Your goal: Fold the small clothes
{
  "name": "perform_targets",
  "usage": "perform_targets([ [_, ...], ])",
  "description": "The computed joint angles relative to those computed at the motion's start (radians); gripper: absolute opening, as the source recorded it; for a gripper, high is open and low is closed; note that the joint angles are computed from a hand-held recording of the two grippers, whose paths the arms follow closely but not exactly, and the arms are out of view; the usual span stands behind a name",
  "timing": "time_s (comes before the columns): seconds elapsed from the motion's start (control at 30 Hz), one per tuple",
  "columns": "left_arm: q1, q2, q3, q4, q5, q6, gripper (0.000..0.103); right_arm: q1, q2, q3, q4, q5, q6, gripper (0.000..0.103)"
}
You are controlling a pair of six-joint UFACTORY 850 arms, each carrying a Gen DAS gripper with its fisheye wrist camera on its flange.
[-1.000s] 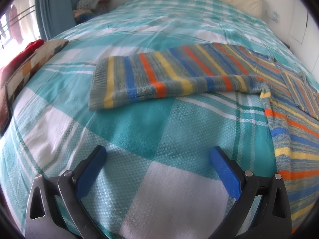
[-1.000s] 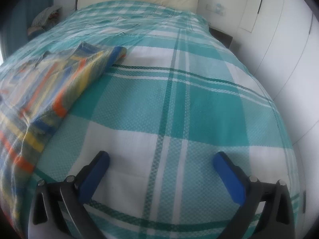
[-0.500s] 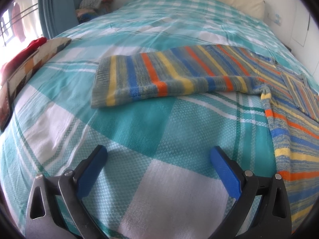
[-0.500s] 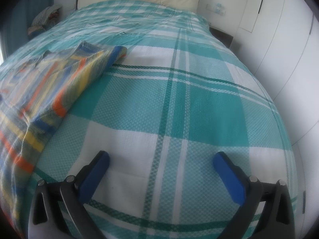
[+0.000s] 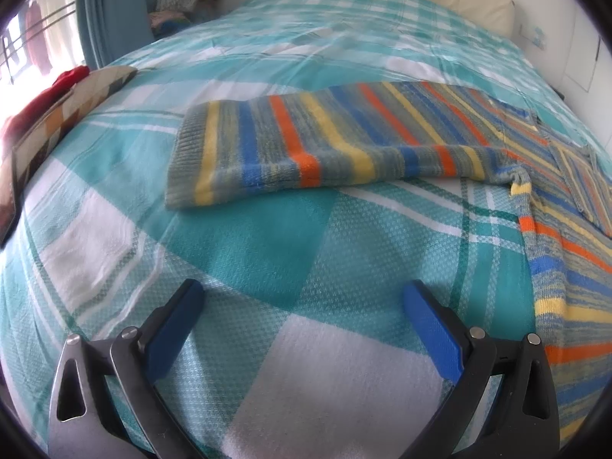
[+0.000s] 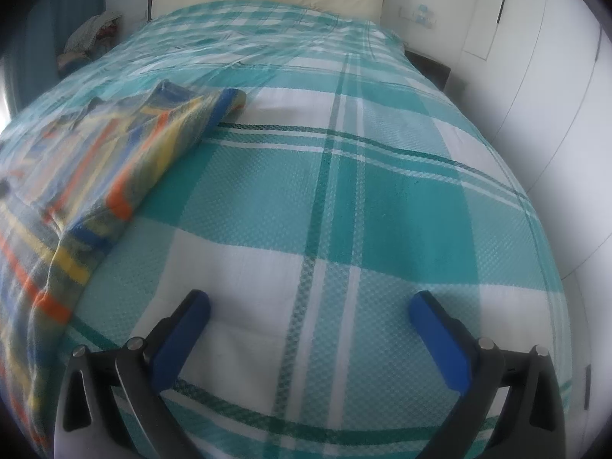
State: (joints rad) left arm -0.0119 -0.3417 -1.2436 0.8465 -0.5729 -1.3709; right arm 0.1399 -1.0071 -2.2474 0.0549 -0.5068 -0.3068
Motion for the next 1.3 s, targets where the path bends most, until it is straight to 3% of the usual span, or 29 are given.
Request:
perform_targets([
  [0.23,-0.006,-0.004,-0.007,-0.001,-0.022,0.005,0.103,-0.008,0.007,0.019,0.064,0.014,-0.078,0.103],
  [0.47,-0.003,0.002,0.003,-0.008,-0.006,0.005,0.103,0.0,0.016,0.034,0.009,0.037,0.004,0.103],
  [0.57,0.002,0.009,0.013,-0.011,0.013,0.003,0.103,-0.008,0.006,0.016,0.067,0.011,-0.08,0.103],
  [0.9,0.003,0.009,0.013,-0.006,0.013,0.002,0.103,-0.004,0.022,0.048,0.04,0.05,-0.032,0.103],
  [1.0,0.001,0.007,0.01,-0.006,0.005,0.005,0.103,-0.008,0.014,0.032,0.058,0.027,-0.071,0.103],
  [1.1,0.001,0.006,0.008,-0.009,0.006,0.008,0.103,-0.001,0.003,0.002,-0.005,-0.009,0.033,0.103],
  [1.17,0.004,0.008,0.007,-0.029,0.012,0.026,0.103,-0.008,-0.03,-0.075,0.047,-0.104,-0.008,0.103],
  [1.2,0.011,0.015,0.004,-0.088,0.018,0.087,0.103,-0.019,-0.011,-0.051,0.126,-0.113,-0.069,0.103],
  [1.3,0.054,0.076,0.021,-0.373,0.075,0.386,0.101,-0.035,0.171,0.216,0.44,-0.007,-0.261,0.103],
])
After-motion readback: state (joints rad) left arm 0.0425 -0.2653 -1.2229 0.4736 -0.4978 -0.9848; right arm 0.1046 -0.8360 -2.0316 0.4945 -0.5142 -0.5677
